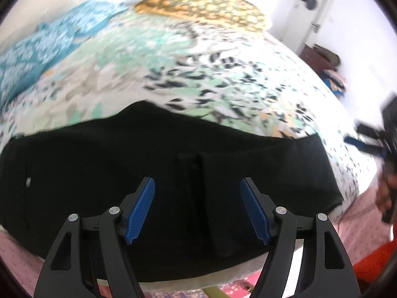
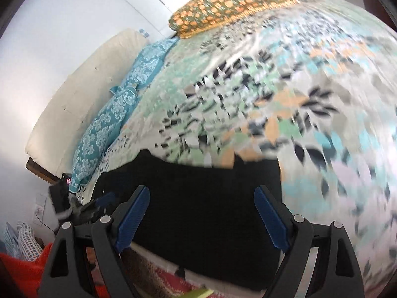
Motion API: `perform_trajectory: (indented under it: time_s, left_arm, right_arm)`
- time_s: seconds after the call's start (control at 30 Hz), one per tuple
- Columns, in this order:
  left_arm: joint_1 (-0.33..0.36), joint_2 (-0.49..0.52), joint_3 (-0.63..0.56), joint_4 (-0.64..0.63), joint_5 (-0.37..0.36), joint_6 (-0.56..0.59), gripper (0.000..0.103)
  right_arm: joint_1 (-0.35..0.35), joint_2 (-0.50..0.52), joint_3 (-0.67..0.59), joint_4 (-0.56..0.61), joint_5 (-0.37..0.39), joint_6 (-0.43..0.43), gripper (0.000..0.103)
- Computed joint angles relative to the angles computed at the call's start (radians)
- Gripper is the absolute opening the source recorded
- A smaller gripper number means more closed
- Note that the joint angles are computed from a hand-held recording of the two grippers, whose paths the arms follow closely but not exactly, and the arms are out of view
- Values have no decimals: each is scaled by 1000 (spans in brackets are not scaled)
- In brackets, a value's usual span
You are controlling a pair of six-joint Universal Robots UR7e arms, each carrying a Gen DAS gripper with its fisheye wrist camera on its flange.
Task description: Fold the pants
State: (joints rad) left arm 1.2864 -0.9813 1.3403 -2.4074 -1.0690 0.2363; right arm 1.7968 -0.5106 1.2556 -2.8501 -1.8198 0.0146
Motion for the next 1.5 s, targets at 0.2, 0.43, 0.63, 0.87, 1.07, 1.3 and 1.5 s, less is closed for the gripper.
perform_trajectory:
  time_s: [0.2, 0.43, 0.63, 0.87, 1.07, 1.3, 1.5]
  left_arm:
    - [-18, 21, 28, 29, -8, 90, 74]
    - [2, 42, -16, 125, 10, 33, 74]
    - [38, 28, -77, 117, -55, -96, 76]
    - [90, 11, -127, 85, -90, -224, 77]
    - [29, 14, -51, 84, -29, -39, 77]
    - [25, 29, -73, 148, 66, -65, 78]
    - [85, 54, -272, 138, 182, -184, 87]
  right_arm:
    - [-42, 101, -120, 161, -52, 118, 86]
    - [1, 42, -26, 42, -48, 59, 86]
    - [59, -6, 101, -41, -124, -20, 86]
    - [43, -9, 154, -59, -156, 18, 86]
    - [51, 13, 124, -64, -147, -16, 86]
    - [60, 15, 133, -61, -149, -51, 86]
    - [46, 1, 152, -91, -129, -13, 86]
